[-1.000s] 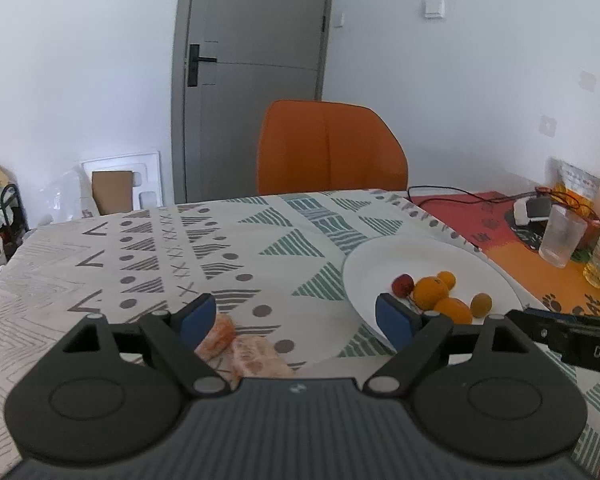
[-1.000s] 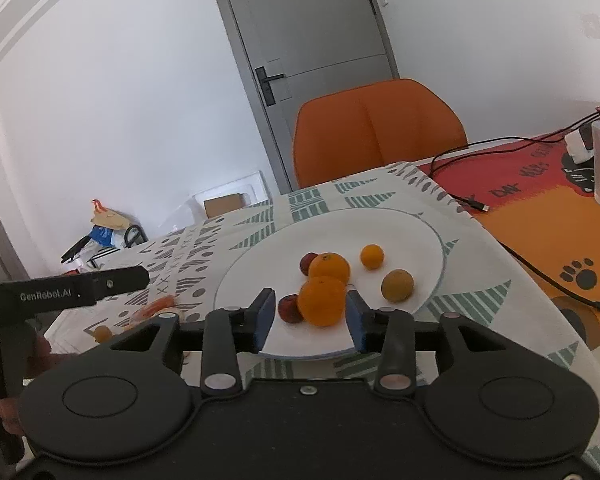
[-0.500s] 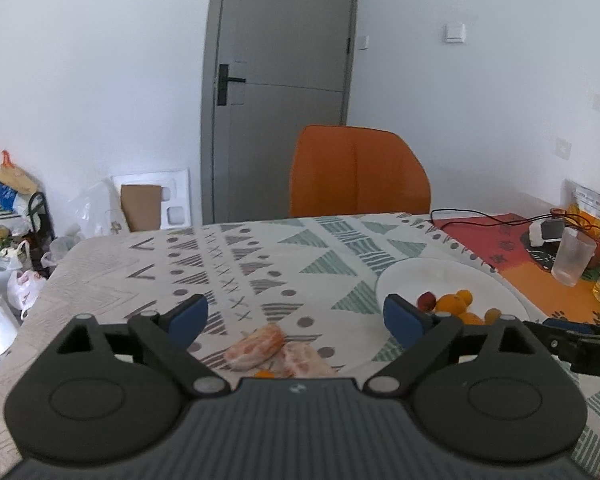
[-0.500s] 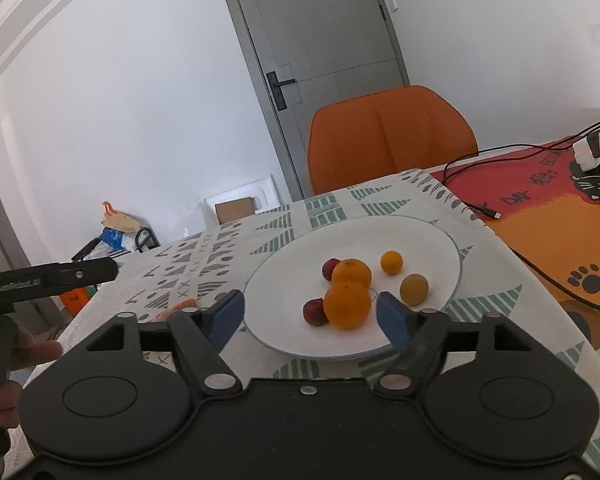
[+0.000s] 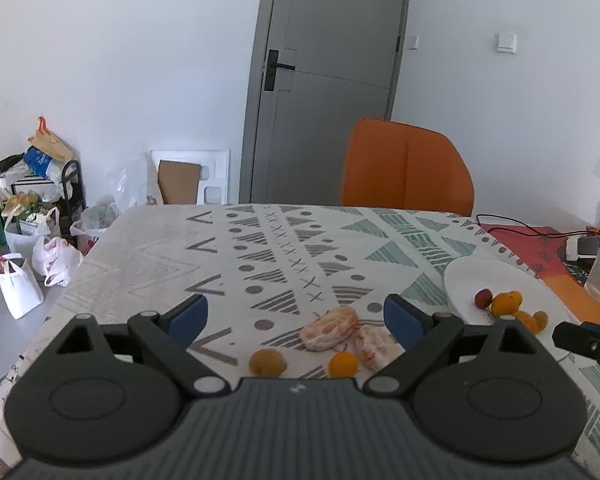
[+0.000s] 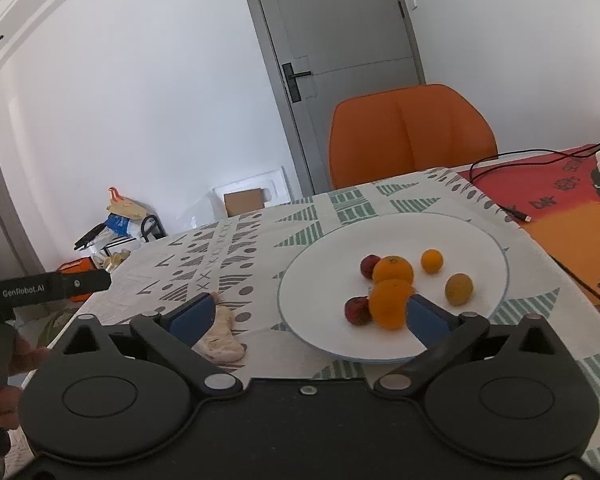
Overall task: Organize fruits
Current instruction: 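Move the left gripper to the table and grasp the yellow round fruit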
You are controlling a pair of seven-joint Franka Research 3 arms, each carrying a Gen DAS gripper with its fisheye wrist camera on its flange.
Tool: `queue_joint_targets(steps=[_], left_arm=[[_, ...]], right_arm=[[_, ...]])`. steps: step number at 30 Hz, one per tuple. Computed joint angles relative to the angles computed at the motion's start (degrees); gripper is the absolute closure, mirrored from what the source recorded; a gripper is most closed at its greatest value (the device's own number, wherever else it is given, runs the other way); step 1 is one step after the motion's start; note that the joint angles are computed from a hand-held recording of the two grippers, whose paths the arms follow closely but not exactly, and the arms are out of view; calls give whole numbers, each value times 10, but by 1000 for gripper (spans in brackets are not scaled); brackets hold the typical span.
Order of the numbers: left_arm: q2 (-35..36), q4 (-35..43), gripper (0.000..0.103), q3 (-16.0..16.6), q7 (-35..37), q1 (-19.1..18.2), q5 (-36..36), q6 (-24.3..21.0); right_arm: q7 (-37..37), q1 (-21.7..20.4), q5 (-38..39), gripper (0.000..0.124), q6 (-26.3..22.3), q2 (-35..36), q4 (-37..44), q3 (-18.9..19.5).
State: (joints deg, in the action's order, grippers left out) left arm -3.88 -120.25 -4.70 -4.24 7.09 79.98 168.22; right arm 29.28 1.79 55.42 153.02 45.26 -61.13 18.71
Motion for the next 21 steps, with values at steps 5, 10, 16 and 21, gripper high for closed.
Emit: queue_joint_targets(steps=[5, 10, 16, 21], left_arm=[[7, -7, 11, 6, -9, 4, 7, 14], [17, -10, 14, 13, -16, 9, 6, 26], [37, -4, 29, 20, -1, 12, -14, 45], [54, 2, 35, 28, 11, 10, -29, 51]], right_arm=[[-3, 7, -5, 21, -3, 4, 3, 2], [-2, 16, -15, 21, -14, 14, 17, 2], [-5, 29, -33, 23, -26, 22, 30, 1], [-4, 38, -51, 24, -37, 29, 40, -3]])
